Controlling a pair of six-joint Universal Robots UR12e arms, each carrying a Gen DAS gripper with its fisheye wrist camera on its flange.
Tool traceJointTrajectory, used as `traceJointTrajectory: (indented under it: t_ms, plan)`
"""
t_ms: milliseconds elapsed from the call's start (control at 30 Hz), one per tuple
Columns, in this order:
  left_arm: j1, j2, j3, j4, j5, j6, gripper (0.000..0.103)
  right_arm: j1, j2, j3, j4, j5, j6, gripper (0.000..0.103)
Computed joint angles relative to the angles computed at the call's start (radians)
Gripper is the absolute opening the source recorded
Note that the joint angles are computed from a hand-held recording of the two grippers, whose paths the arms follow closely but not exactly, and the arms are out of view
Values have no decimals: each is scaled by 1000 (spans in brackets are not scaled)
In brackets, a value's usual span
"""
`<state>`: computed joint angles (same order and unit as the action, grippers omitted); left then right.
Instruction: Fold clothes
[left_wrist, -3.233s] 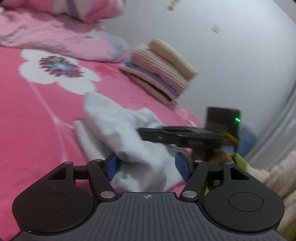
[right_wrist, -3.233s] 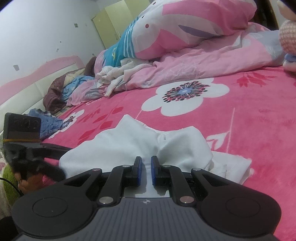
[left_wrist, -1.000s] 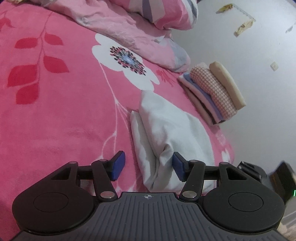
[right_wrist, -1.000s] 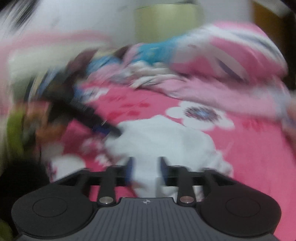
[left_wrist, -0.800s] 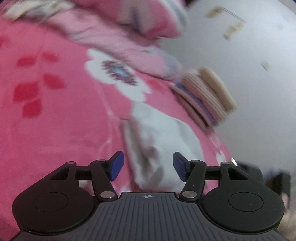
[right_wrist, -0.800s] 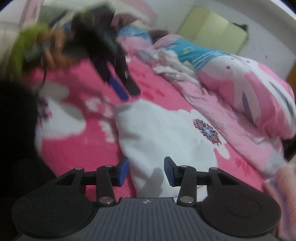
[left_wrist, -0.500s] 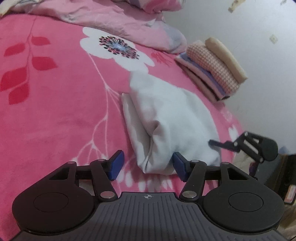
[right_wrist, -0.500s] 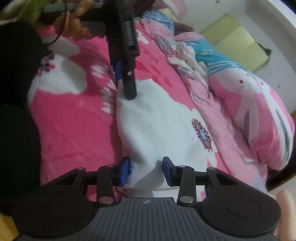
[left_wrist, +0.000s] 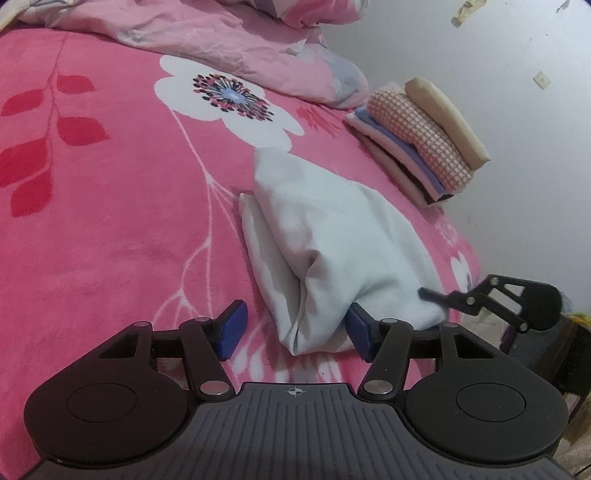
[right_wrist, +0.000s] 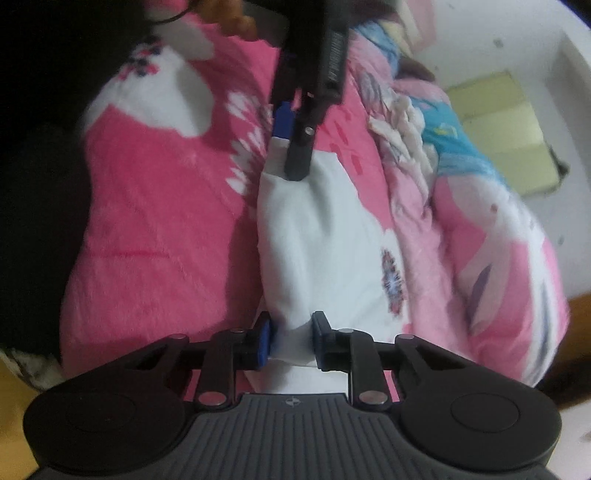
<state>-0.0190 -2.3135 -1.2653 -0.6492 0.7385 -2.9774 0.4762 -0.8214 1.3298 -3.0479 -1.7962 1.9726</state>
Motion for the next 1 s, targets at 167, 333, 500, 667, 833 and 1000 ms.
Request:
traceJointTrajectory:
  t_ms: [167, 333, 500, 667, 833, 1000]
  plan:
    - [-1, 0, 4, -22, 0, 22, 59, 8, 20, 51, -137, -38, -249, 24]
    - [-1, 0, 7, -34, 3, 35, 59, 7, 24, 77, -231, -59, -308, 27]
    - [1, -1, 6, -32, -4, 26, 59, -2, -47, 120, -127, -42, -65, 33]
    - [3, 10, -12, -7, 4, 19, 59, -40, -114, 139, -52, 154, 415, 33]
    - [8, 51, -82, 162, 34, -15, 59, -61, -69, 87, -110, 269, 734, 30]
    - [-3, 78, -119, 349, 23, 70, 52, -70, -27, 47, -146, 301, 953, 22]
